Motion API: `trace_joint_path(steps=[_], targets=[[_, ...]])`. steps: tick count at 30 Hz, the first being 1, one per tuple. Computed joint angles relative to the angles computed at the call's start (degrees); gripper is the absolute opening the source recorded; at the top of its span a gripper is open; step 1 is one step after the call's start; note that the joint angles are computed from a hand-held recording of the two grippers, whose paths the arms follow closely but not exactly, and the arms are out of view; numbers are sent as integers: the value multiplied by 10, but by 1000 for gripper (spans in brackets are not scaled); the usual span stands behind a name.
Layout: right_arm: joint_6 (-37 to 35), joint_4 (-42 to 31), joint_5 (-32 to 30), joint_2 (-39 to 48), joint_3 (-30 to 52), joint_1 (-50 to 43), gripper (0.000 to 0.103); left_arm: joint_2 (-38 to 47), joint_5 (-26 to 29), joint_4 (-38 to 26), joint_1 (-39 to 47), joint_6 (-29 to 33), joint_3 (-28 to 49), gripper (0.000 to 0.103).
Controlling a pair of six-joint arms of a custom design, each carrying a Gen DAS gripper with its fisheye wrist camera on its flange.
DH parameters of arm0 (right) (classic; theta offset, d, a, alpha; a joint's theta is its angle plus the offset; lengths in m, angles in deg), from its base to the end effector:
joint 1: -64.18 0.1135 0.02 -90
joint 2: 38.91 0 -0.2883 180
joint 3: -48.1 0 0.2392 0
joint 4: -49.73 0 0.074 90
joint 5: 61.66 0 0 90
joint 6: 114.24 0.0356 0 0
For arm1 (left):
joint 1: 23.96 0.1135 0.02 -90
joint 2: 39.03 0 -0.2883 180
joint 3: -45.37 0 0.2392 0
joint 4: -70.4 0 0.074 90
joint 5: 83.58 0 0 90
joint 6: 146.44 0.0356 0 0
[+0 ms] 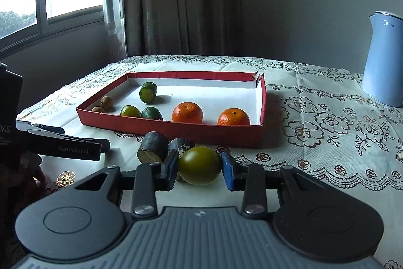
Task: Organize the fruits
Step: 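Carry the yellow-green tomato over the red box and lower it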
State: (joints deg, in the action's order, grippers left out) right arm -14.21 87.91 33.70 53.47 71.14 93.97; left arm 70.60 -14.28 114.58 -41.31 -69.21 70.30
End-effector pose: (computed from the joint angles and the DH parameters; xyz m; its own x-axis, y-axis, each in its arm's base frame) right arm 0.1839 0.1015 0.1211 -0.5163 -0.0957 -0.8511 -0.3406 0.9347 0.1014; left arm 0.2142 -0.0537 0.0772 -0.6098 -0.0261 -0.7921 -0.1152 0.9918 0.0559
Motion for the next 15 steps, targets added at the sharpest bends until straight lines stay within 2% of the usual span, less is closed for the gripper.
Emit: trace_joint_path(steps=[7,15], targets=[[-4,-5,0,1,29,-3,36,3,-3,5,-1,2,-1,103],[-23,-40,2,14,106,-20,36,3,3,5,3,1,-1,103]])
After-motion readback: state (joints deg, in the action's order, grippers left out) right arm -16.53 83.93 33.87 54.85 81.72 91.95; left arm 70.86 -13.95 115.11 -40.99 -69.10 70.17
